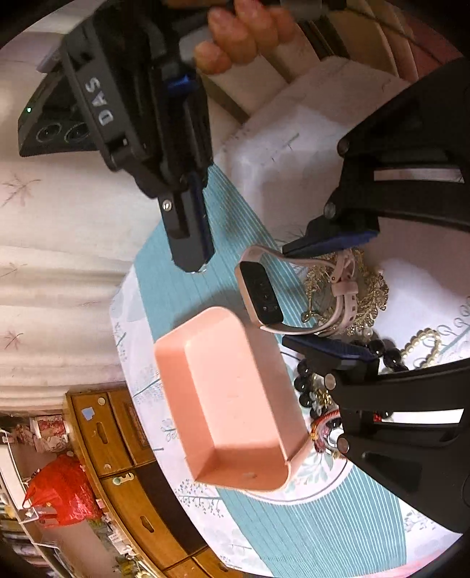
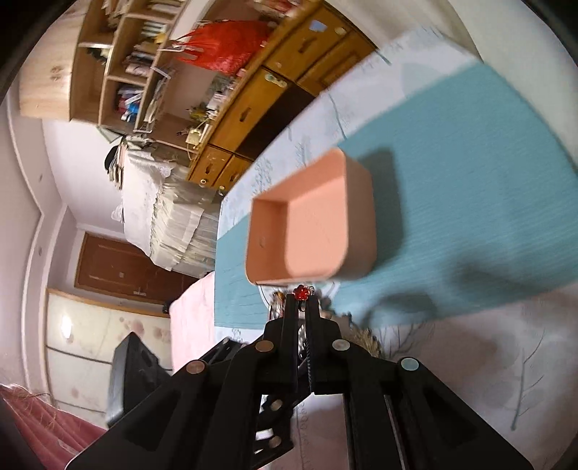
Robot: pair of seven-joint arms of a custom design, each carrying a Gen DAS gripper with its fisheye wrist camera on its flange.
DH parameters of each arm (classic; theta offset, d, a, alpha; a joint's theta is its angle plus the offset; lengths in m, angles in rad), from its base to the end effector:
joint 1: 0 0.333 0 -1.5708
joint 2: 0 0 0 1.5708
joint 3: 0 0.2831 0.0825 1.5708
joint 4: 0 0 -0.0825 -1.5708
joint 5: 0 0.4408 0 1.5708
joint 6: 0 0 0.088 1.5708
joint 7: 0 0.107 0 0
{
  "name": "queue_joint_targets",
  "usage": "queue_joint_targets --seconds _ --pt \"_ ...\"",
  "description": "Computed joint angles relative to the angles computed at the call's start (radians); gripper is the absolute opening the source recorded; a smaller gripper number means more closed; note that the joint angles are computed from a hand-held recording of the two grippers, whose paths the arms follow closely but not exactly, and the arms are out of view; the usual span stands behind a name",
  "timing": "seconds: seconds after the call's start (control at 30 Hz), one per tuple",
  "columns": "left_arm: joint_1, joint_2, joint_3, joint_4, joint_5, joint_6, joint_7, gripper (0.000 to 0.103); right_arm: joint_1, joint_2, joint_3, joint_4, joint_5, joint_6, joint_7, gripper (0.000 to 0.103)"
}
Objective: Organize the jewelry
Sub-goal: 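Lower the watch and ring into the pink tray and open both tools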
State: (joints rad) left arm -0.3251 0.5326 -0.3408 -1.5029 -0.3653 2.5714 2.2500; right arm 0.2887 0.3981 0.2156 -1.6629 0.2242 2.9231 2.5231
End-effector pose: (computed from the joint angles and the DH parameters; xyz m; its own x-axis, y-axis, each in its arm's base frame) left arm 0.6380 -0.4395 0.3812 -0.8547 -0.5084 0.1049 -0.4528 0.6312 -0.6297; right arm 0.6732 0.3325 0.4278 -0.3550 -0.5591 -0.7493 -0.6905 0.6971 -0.1930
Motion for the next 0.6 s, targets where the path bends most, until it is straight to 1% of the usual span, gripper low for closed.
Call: queue_joint_targets --seconds 0.03,0.07,0.1,0.13,0.2,0.23,0.27,0.3,0.37,0.43,0.47,0.5,0.57,0.6 --pt "-0.001 -0.002 0.005 0.013 0.004 -0.016 -0.013 0.039 0.011 0.015 -0.017 0.035 -0.034 -0.007 -0.021 0.004" --pt "-0.006 -0.002 0.019 0.032 0.016 -0.035 -0.042 0.040 0.027 -0.005 -0.042 0.034 -0.049 -0.063 0.020 0.004" --pt "-0.010 -0.008 0.026 0.036 0.024 -0.042 -0.064 0.040 0.033 0.009 -0.055 0.069 -0.088 -0.072 0.014 0.004" --pt "-0.008 -0.008 0.031 0.049 0.027 -0.051 -0.080 0.040 0.046 0.023 -0.074 0.109 -0.123 -0.105 0.019 0.004" --pt "-0.003 0.001 0.042 0.084 0.030 -0.058 -0.121 0.040 0.082 0.022 -0.120 0.146 -0.212 -0.167 0.031 0.004" --pt "-0.002 0.005 0.049 0.099 0.035 -0.056 -0.143 0.040 0.099 -0.005 -0.134 0.141 -0.260 -0.223 0.051 0.004" --pt "-0.007 0.025 0.063 0.135 0.048 -0.056 -0.181 0.040 0.106 -0.010 -0.140 0.151 -0.293 -0.252 0.053 0.004" --pt "-0.009 0.047 0.072 0.172 0.060 -0.058 -0.210 0.040 0.110 0.016 -0.143 0.197 -0.315 -0.271 0.048 0.004" --pt "-0.008 0.080 0.080 0.222 0.076 -0.047 -0.247 0.040 0.117 0.036 -0.145 0.221 -0.342 -0.270 0.052 0.004" --pt "-0.031 0.126 0.115 0.283 0.125 -0.016 -0.324 0.040 0.132 0.100 -0.158 0.321 -0.380 -0.318 0.057 0.004" --pt "-0.038 0.151 0.127 0.318 0.147 -0.011 -0.357 0.040 0.148 0.130 -0.172 0.342 -0.397 -0.304 0.055 0.004" --pt "-0.041 0.188 0.133 0.371 0.161 -0.017 -0.386 0.040 0.159 0.126 -0.178 0.327 -0.434 -0.330 0.087 0.004" --pt "-0.042 0.258 0.135 0.481 0.179 -0.054 -0.434 0.041 0.168 0.163 -0.185 0.370 -0.458 -0.328 0.082 0.004" --pt "-0.040 0.293 0.128 0.536 0.181 -0.083 -0.446 0.043 0.171 0.161 -0.188 0.363 -0.467 -0.322 0.086 0.004"
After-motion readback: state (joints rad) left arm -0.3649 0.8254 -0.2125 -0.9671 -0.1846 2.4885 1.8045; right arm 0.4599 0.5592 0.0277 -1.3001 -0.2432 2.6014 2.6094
